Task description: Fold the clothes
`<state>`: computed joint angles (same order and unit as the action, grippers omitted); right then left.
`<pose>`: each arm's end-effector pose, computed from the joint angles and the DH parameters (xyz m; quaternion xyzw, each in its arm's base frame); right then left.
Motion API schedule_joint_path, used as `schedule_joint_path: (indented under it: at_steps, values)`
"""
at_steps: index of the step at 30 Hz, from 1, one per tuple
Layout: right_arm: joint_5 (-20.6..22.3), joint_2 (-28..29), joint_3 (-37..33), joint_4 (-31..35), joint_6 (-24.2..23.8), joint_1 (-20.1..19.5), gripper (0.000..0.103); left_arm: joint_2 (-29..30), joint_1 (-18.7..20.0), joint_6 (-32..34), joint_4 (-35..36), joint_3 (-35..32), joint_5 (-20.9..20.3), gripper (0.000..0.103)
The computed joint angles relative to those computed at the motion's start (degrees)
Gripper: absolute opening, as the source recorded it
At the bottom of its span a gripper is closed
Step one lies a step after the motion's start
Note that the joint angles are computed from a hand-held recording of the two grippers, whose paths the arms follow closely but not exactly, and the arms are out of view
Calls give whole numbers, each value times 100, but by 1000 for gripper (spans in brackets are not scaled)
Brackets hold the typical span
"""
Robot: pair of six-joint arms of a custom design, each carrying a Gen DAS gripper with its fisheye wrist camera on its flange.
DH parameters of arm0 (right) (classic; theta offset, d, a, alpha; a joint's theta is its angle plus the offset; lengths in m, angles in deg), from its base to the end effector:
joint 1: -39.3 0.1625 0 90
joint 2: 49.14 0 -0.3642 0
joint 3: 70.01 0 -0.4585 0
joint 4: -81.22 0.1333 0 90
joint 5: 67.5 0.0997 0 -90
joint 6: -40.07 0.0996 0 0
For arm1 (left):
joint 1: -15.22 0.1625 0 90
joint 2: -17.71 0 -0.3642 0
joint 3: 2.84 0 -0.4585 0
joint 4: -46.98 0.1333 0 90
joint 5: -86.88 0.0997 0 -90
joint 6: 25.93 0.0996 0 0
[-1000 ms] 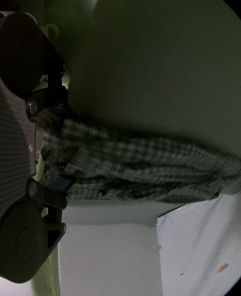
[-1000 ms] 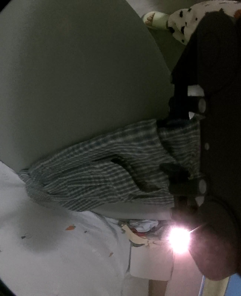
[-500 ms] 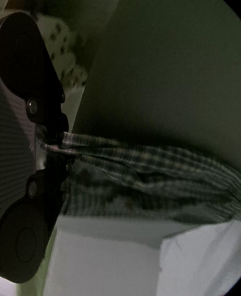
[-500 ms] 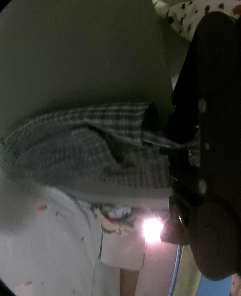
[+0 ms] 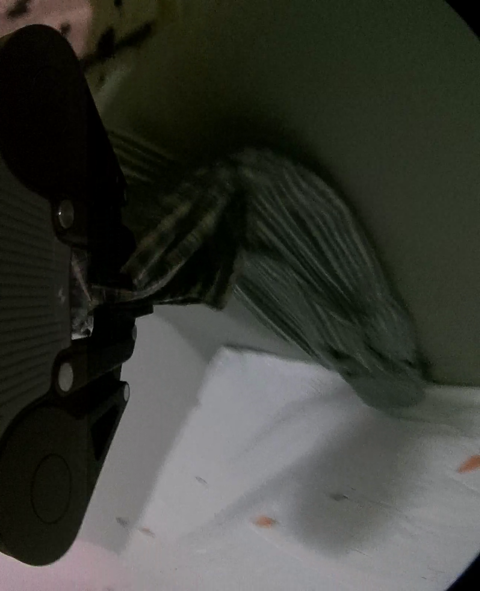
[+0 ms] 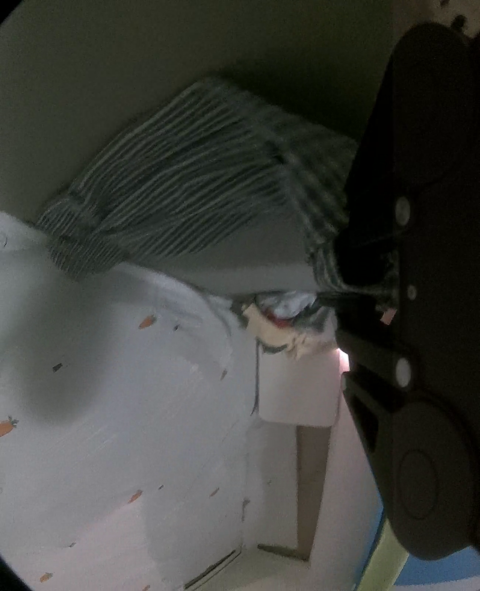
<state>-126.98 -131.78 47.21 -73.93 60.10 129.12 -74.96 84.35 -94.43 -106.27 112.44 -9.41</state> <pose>0.1821 -0.5542 0.2403 0.0950 0.9284 -0.2068 0.2939 -0.0803 -0.5542 0.3398 0.3607 -0.8643 0.2103 0.2804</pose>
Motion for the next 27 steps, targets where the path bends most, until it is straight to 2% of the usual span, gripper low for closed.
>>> schedule_joint_path:
  at_steps: [3, 5, 6, 8, 9, 10, 12, 15, 16, 18, 20, 22, 23, 24, 27]
  values:
    - [26, 808, -932, 145, -32, 17, 4, 631, 77, -151, -612, -442, 219, 12]
    - [-88, 1450, -1674, 257, -44, 75, 6, 1116, 164, -240, -802, -854, 370, 33]
    - [-186, 1726, -2009, 326, -70, 86, 9, 1327, 218, -297, -872, -1062, 451, 39]
    - [-549, 2142, -2593, 473, 44, 100, 18, 1713, 323, -448, -919, -1495, 585, 73]
    - [-662, 2260, -2746, 414, 177, 94, 27, 1866, 367, -499, -889, -1707, 612, 78]
    - [-783, 2420, -2912, 224, 381, 124, 41, 2017, 434, -414, -891, -1918, 575, 81]
    - [-880, 2653, -3158, -240, 671, 176, 54, 2177, 506, 45, -699, -2310, 479, 83]
    - [-1055, 2656, -3152, -879, 648, 281, 58, 2156, 424, 1086, -171, -2667, 806, 85]
    - [-1192, 2570, -3030, -1065, 480, 331, 58, 2109, 362, 1642, 97, -2735, 1041, 85]
    - [-1596, 2272, -2652, -1150, -154, 405, 59, 1979, 180, 2682, 894, -2804, 1736, 85]
    - [-2283, 2053, -2392, -895, -808, 535, 60, 1879, -3, 3329, 1688, -2784, 2329, 85]
    - [-3037, 1975, -2282, -333, -1291, 686, 60, 1836, -25, 3685, 2147, -2655, 2181, 85]
    - [-3257, 1957, -2217, -170, -1467, 734, 60, 1822, -18, 3776, 2307, -2595, 2042, 85]
    - [-3399, 1943, -2144, -74, -1622, 768, 60, 1804, -17, 3799, 2381, -2514, 1930, 85]
    - [-3712, 2090, -2106, 99, -1919, 874, 60, 1769, -78, 3705, 2114, -2200, 1999, 84]
